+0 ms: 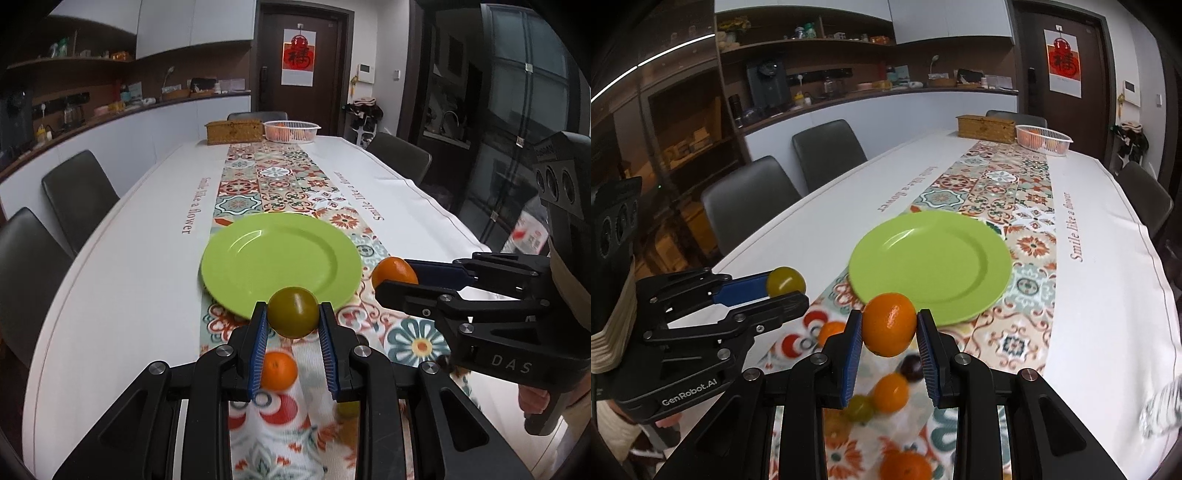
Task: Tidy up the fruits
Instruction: 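Carry the tomato in the left gripper and the orange in the right gripper to the green plate, then open both grippers to drop the tomato and orange onto the plate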
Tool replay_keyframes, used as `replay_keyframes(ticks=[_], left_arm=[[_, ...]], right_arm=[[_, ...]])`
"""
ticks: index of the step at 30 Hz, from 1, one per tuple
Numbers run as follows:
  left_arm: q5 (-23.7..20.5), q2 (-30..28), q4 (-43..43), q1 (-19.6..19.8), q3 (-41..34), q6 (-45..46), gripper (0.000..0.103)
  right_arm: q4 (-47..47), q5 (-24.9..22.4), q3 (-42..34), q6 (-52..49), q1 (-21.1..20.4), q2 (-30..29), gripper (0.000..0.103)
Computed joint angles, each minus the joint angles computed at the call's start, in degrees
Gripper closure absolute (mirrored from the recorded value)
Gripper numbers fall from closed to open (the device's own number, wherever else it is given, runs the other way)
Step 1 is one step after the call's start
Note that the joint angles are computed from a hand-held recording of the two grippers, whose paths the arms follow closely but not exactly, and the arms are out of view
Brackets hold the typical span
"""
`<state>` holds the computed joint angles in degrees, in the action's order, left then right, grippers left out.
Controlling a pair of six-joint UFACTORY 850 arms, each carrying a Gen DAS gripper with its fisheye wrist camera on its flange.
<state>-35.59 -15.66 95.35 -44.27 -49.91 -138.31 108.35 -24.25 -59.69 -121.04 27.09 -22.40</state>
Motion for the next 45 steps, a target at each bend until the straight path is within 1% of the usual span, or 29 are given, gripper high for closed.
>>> replay_keyframes(ticks=[3,6,8,10,12,16,18,21,23,24,26,28,29,31,34,35,36,38,39,43,45], left_arm=[[2.90,-0.44,2.07,2.55,-0.74,-1.20,0.076],[5.64,-1.31,2.80,4.99,-1.81,-1.12,0.076],[7.36,-2.42,2.06,6.54,-2.98,0.61,0.076],[8.84,-3.84,0.37,7.91,-4.30,3.24,0.076],[10.51,-4.93,-0.45,9.13,-5.15,4.93,0.076],[13.66,-6.68,-0.20,11.20,-6.58,6.11,0.076],[14.66,-7.38,-0.61,11.86,-7.24,6.89,0.076],[15.83,-8.27,-1.85,12.57,-8.09,8.84,0.076],[15.46,-8.71,-4.37,12.44,-8.68,11.96,0.075],[14.72,-8.91,-5.43,12.26,-8.94,13.39,0.070],[12.05,-8.87,-6.10,11.44,-8.98,14.57,0.061],[9.83,-8.38,-6.78,10.69,-8.55,15.17,0.060],[9.19,-8.09,-7.41,10.45,-8.34,15.52,0.060],[7.91,-7.20,-7.49,9.78,-7.53,14.77,0.060],[5.19,-5.77,-9.00,8.00,-6.44,15.23,0.059],[4.12,-5.16,-8.99,7.17,-5.93,14.82,0.057],[3.41,-4.66,-8.91,6.59,-5.54,14.34,0.054],[2.00,-3.19,-8.07,5.10,-4.38,12.46,0.052],[1.29,-2.58,-8.00,4.44,-3.97,12.00,0.051],[-2.87,-0.34,-8.58,1.20,-2.55,10.20,0.047],[-3.97,0.47,-8.90,0.12,-2.16,9.69,0.044]], right_arm=[[-2.64,1.51,-3.12,2.53,0.23,-1.92,0.072],[-8.21,2.81,-6.99,8.18,0.42,-4.51,0.072],[-12.36,3.82,-9.62,12.33,0.59,-6.39,0.072],[-17.41,5.08,-12.31,17.33,0.88,-8.46,0.072],[-25.43,5.64,-15.58,25.77,1.02,-11.04,0.072],[-37.25,4.89,-20.08,38.62,1.03,-14.81,0.072],[-42.79,4.19,-22.01,44.81,1.03,-16.45,0.072],[-46.92,4.03,-23.54,49.10,1.21,-17.95,0.072],[-48.71,4.01,-24.17,50.79,1.37,-18.49,0.072],[-49.06,3.95,-24.31,51.19,1.40,-18.63,0.072],[-48.02,3.64,-24.02,50.37,1.29,-18.50,0.071],[-47.19,3.67,-23.87,49.99,1.22,-18.26,0.069],[-45.44,4.38,-22.94,48.39,1.17,-17.54,0.067],[-42.93,5.17,-21.97,46.01,1.02,-16.74,0.066],[-35.65,6.49,-18.64,38.51,0.79,-13.96,0.066],[-32.86,7.08,-17.26,35.63,0.75,-12.79,0.066],[-27.96,7.29,-15.34,30.51,0.65,-11.19,0.066],[-22.24,7.61,-13.11,24.43,0.62,-9.23,0.058],[-17.05,7.82,-11.33,19.14,0.64,-7.74,0.057],[-3.20,6.70,-5.64,4.74,0.36,-2.72,0.056],[2.07,5.94,-3.35,-0.61,0.24,-0.66,0.051]])
